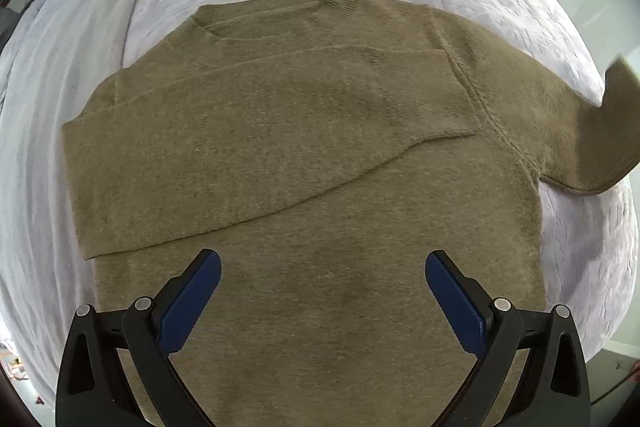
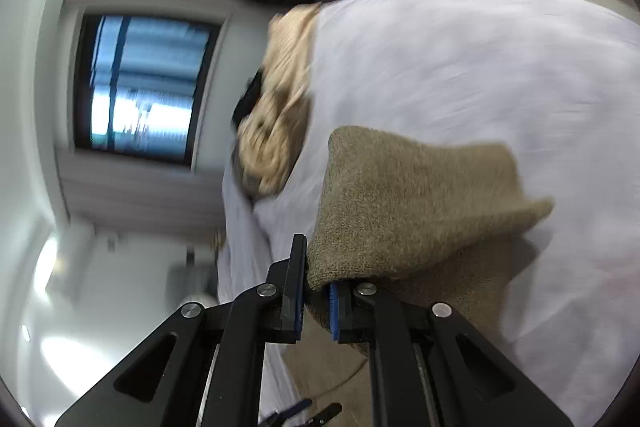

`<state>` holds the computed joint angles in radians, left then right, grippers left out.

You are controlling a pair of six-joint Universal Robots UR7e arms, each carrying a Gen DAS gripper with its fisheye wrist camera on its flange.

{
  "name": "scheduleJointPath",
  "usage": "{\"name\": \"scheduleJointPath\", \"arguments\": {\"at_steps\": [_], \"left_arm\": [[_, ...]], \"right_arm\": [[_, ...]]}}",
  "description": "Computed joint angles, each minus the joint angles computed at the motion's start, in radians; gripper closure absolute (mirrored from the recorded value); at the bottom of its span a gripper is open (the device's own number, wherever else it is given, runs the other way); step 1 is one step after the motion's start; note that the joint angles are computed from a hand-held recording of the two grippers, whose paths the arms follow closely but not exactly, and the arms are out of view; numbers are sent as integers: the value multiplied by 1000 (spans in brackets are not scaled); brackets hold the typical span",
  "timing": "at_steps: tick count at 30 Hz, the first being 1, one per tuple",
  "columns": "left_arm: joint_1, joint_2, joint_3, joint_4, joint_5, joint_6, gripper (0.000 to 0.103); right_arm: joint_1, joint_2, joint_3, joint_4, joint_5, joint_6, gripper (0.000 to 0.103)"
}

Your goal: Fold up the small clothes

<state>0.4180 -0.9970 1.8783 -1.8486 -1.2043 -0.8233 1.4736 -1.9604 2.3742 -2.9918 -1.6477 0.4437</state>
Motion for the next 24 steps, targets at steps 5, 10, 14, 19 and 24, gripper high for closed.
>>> {"name": "scheduleJointPath", "arguments": {"at_steps": [5, 10, 14, 19, 24], "left_arm": [[30, -64, 34, 4, 31, -16, 1], [62, -110, 64, 24, 56, -88, 1], [86, -162, 99, 56, 104, -151, 1], [139, -220, 135, 57, 121, -190, 1], [152, -278, 168, 65, 146, -208, 1]], "right_arm": [[111, 249, -100, 11, -32, -68, 92], [185, 473, -199, 131, -128, -127, 92], [202, 593, -225, 210, -187, -144, 89], [175, 643, -211, 283, -247, -45, 83], [152, 569, -133, 136, -227, 33, 47]]}}
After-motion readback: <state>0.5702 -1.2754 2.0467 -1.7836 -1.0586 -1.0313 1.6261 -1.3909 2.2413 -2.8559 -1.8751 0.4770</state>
